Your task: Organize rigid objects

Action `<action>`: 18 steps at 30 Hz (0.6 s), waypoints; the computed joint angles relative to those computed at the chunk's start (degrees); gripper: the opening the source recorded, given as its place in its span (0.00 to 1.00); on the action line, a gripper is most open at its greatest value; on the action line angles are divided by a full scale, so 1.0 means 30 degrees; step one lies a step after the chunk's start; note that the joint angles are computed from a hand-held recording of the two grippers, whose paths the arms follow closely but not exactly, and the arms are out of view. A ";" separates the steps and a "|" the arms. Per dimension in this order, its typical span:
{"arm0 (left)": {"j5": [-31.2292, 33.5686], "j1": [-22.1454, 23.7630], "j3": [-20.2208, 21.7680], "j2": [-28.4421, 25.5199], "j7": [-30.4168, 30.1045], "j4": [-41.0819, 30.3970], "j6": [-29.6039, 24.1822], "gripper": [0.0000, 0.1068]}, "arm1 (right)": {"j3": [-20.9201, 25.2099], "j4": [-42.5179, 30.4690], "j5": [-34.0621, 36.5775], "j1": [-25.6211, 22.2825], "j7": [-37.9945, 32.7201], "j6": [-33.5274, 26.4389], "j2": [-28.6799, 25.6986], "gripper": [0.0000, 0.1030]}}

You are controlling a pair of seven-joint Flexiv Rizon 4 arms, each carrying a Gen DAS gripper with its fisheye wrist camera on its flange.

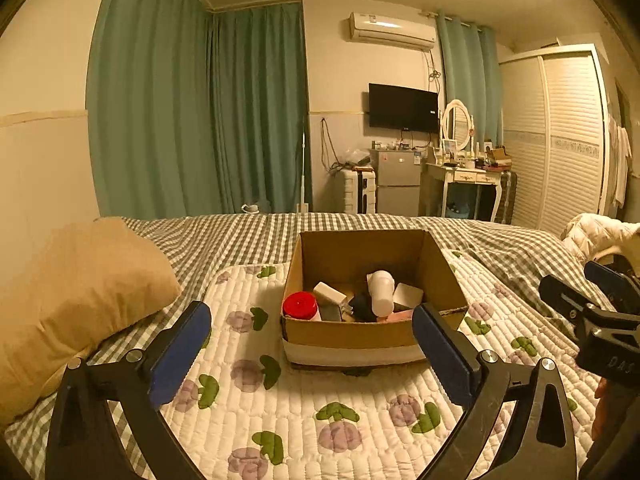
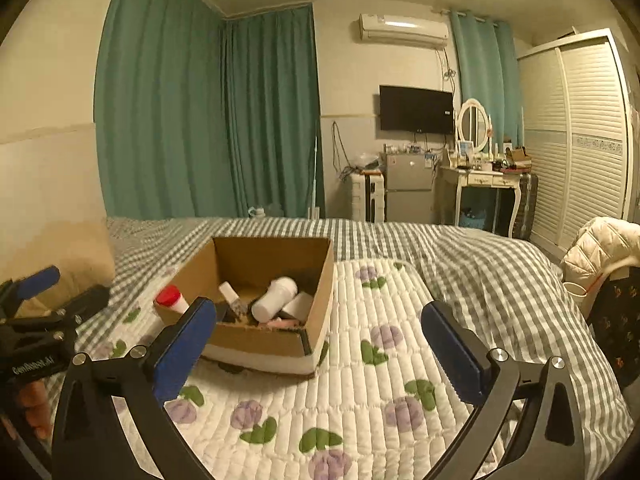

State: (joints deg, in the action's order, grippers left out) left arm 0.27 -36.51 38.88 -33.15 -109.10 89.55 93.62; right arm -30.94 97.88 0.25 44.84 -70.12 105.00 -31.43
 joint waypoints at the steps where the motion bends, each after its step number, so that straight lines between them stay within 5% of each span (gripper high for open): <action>1: 0.0036 -0.0012 -0.0037 0.0000 0.0025 0.0022 -0.0069 0.96 | -0.0332 0.0055 0.0073 0.0261 0.0009 -0.0080 -0.0065 1.00; 18: 0.2011 0.0826 -0.1120 0.0486 -0.1422 0.0149 -0.1189 0.96 | -0.0207 0.0142 -0.0510 0.0209 0.0433 -0.0499 -0.0228 1.00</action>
State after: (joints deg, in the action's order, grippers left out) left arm 6.30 -34.03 35.52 -31.69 -113.36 90.00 90.05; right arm -31.56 98.31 -1.28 45.47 -68.82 103.50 -32.11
